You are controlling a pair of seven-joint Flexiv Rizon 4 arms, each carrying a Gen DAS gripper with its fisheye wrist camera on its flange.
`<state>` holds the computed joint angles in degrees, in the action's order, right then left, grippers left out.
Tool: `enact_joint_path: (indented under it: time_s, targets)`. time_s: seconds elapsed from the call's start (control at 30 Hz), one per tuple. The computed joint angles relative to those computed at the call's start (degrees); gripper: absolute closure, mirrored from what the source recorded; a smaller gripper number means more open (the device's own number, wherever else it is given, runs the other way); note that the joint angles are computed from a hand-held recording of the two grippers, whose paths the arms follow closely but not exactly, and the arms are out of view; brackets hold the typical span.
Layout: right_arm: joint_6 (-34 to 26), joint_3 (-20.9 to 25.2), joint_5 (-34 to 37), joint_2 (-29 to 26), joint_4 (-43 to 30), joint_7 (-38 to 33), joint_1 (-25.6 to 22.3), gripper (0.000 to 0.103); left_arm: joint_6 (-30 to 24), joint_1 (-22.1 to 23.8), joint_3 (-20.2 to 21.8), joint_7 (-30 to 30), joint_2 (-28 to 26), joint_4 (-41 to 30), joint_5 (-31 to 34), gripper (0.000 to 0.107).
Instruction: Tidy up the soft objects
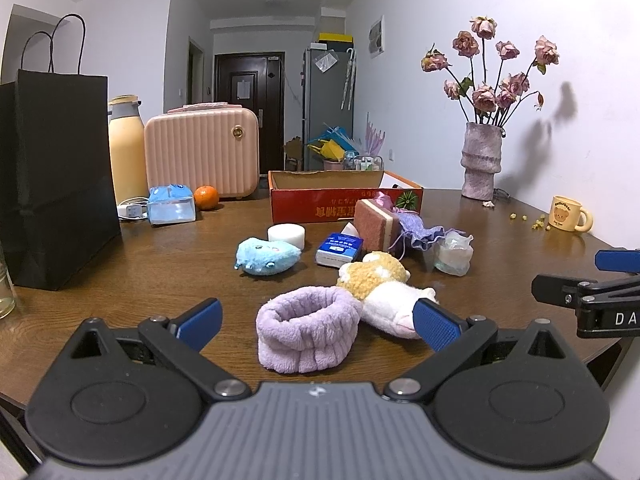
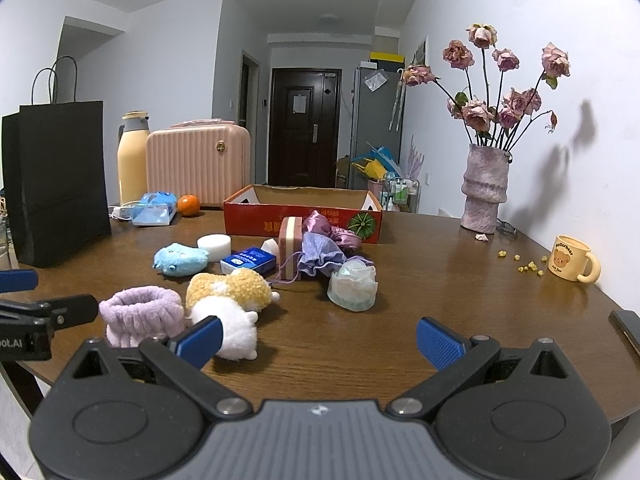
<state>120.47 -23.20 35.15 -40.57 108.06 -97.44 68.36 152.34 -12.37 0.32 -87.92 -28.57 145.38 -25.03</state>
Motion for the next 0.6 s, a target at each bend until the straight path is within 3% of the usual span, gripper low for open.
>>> enact_joint_path:
  time_s: [0.6]
  targets:
    - [-4.03, -1.68, -6.19, -3.27, -2.37, 7.35, -1.71, 0.000, -7.47, 1.97, 0.38, 1.18, -1.57, -4.53, 0.48, 0.004]
